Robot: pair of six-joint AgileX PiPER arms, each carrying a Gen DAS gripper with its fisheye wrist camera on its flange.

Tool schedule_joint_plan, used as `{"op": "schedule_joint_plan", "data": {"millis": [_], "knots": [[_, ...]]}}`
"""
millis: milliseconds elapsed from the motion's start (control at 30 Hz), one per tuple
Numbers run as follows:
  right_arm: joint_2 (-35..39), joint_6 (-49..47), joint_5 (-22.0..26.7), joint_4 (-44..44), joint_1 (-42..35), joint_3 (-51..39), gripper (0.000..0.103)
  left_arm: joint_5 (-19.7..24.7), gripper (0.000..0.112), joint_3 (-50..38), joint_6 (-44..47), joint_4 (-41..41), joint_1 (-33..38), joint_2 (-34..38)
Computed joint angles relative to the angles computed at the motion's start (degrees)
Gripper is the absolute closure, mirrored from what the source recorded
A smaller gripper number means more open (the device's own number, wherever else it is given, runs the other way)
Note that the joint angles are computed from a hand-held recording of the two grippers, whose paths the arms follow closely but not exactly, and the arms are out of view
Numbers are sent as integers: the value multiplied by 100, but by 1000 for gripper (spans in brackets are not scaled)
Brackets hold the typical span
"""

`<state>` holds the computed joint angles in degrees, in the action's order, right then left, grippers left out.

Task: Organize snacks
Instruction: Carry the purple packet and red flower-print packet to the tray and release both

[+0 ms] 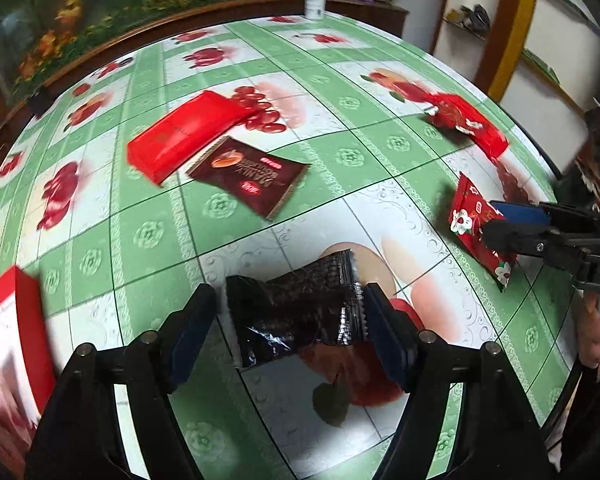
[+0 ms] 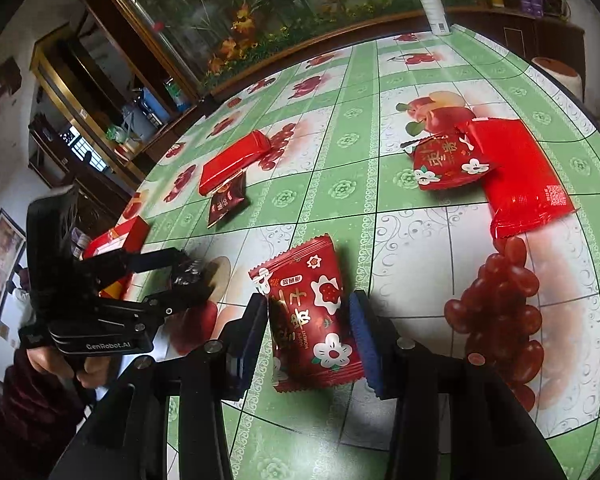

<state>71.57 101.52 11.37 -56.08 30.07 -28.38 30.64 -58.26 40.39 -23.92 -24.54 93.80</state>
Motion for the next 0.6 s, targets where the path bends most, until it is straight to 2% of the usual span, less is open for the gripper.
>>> {"op": "schedule_joint_plan", "data": {"millis": [67, 133, 233, 367, 467, 600], "knots": [[-4, 1, 2, -1, 2, 3, 58, -184, 54, 152, -8, -115, 50, -94], [-11, 29, -14, -23, -4, 11, 58, -224, 61, 250, 272, -537, 200, -153], [-38, 187, -75, -156, -21, 55, 58, 16, 66, 251, 665, -1223, 541, -148], [-8, 117, 15, -92, 27, 17, 58, -190, 69, 394, 681, -1354, 643, -211], [233, -280, 801, 286, 490, -354, 57, -288, 72, 461, 624, -1316, 642, -252], [1043, -1023, 2417, 749, 1373, -1327, 49, -318, 73, 621, 766, -1409, 669, -373]]}}
